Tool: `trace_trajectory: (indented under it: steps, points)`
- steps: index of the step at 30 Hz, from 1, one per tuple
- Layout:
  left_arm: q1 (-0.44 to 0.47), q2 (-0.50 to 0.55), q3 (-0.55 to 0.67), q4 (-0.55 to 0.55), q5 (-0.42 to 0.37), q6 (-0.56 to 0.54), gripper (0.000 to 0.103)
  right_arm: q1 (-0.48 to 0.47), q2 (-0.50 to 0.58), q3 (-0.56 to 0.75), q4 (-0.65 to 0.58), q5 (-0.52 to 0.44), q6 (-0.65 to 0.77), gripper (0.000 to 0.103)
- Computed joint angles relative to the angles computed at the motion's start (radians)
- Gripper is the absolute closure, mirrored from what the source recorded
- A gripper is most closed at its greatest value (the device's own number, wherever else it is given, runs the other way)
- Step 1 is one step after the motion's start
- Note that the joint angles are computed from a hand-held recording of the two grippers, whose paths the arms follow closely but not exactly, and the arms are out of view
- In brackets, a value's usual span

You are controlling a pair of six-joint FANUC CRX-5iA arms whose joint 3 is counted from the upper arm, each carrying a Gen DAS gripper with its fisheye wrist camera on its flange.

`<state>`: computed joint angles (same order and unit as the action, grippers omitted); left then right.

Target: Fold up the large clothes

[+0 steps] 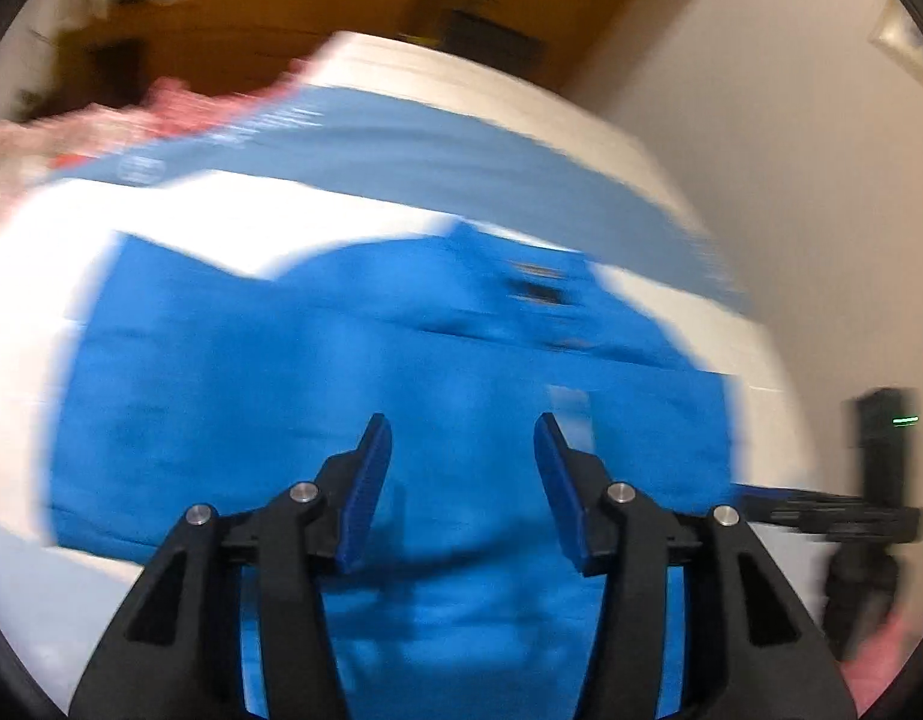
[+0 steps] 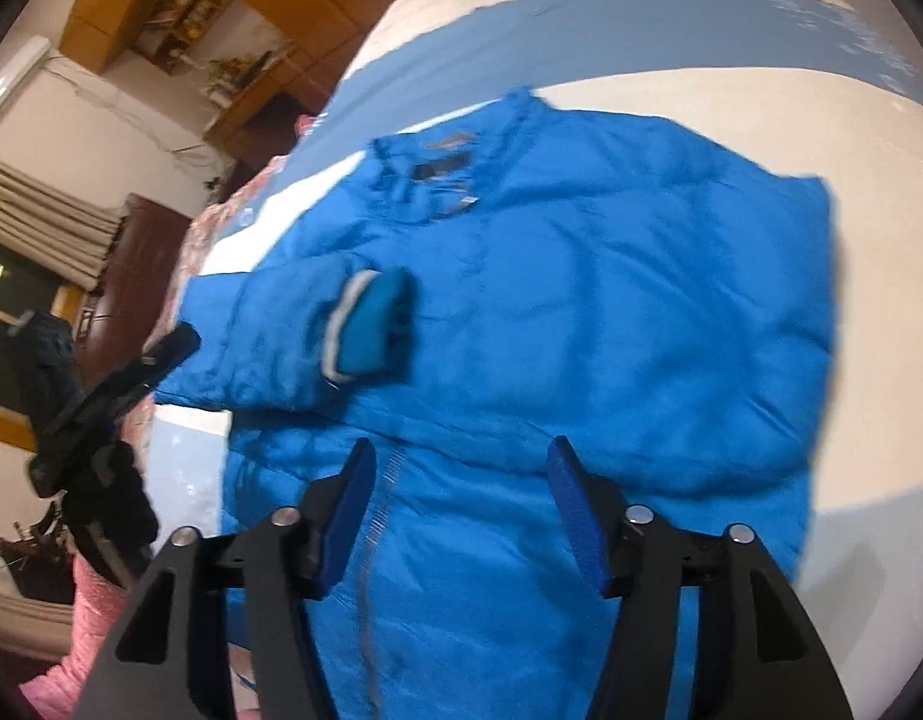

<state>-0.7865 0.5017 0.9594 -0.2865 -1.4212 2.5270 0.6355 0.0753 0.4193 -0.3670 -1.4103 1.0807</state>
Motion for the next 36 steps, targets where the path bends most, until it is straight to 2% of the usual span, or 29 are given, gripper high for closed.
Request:
trace_trajectory:
  steps: [1,2,6,10,13,15,16,17,19,26,33,36]
  points:
    - [0.005,0.007,0.011,-0.014,-0.051,0.011,0.055,-0.003,0.026,0.028,-0.021,-0.009,0.007,0.043]
    - [0.013,0.003,0.001,-0.009,-0.061,0.019,0.055,-0.011,0.06,0.063,-0.057,-0.019,0.023,0.042]
    - [0.038,-0.016,-0.082,0.022,-0.047,0.042,0.055,-0.017,0.168,0.163,-0.138,-0.046,0.038,0.04]
    - [0.055,-0.033,-0.164,0.058,0.002,0.051,0.055,-0.014,0.263,0.242,-0.212,-0.064,0.042,0.04]
    - [0.051,-0.033,-0.169,0.054,0.008,0.048,0.055,-0.014,0.3,0.256,-0.252,-0.044,0.034,0.04]
    - [0.055,-0.032,-0.163,0.06,0.003,0.045,0.055,-0.006,0.309,0.262,-0.245,-0.027,0.053,0.057]
    - [0.057,-0.032,-0.156,0.065,-0.002,0.045,0.055,-0.011,0.316,0.27,-0.262,-0.035,0.062,0.074]
    - [0.055,-0.032,-0.15,0.065,-0.005,0.048,0.055,-0.022,0.315,0.27,-0.283,-0.035,0.063,0.08]
    - [0.05,-0.051,-0.152,0.059,0.017,0.052,0.055,-0.027,0.292,0.25,-0.273,-0.012,0.078,0.083]
    - [0.018,-0.035,-0.046,-0.022,-0.002,0.023,0.055,-0.083,0.165,0.162,-0.172,0.05,0.052,0.084]
    - [0.031,0.069,0.06,0.006,-0.084,-0.013,0.056,-0.115,0.078,0.073,0.011,0.056,-0.005,0.084]
    - [0.043,0.091,0.061,0.034,-0.101,-0.017,0.056,-0.14,0.061,0.028,0.032,0.054,-0.026,0.084]
